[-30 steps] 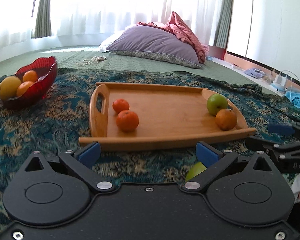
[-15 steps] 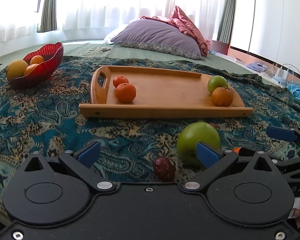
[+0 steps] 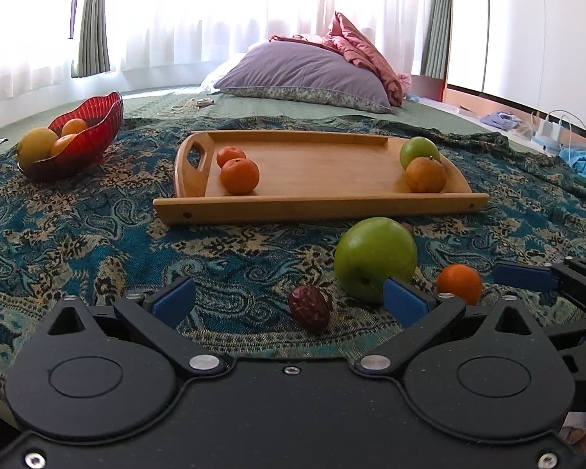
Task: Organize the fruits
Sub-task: 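Withdraw both tools from the tray toward the remaining fruit, then grasp the red date with the left tool while the right tool grasps a tangerine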
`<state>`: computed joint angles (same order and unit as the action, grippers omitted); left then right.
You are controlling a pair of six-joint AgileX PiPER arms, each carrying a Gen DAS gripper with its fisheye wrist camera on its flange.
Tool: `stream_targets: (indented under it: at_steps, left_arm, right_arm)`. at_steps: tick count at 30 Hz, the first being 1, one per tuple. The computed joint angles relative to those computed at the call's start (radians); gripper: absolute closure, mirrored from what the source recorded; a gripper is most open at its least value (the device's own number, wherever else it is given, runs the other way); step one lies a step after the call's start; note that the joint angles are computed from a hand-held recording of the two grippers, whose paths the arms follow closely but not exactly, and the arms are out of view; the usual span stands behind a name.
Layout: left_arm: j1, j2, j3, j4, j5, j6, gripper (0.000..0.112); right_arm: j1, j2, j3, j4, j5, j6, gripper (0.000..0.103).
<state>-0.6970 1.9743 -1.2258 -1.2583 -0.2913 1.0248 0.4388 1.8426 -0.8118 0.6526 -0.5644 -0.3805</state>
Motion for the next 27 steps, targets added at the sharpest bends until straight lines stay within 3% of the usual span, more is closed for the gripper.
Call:
stream_targets:
  at_steps: [5,16,20,27]
  left_arm:
    - [-0.006,-0.006,0.002,-0.056,0.009,0.039,0.02]
    - [-0.012,-0.002,-0.015,-0.193,0.038,0.199,0.06]
    - [-0.008,0.005,-0.025,-0.24,0.053,0.246,0.062]
    - [0.004,0.017,-0.044,-0.307,0.08,0.291,0.077]
  right_arm:
    - [0.006,-0.004,-0.004,0.025,0.015,0.002,0.029]
    - [0.02,-0.015,-0.005,0.055,0.001,-0.035,0.044]
    - [0.025,-0.015,-0.006,0.06,0.002,-0.041,0.049]
    - [0.034,-0.004,-0.026,0.095,0.009,-0.071,0.057]
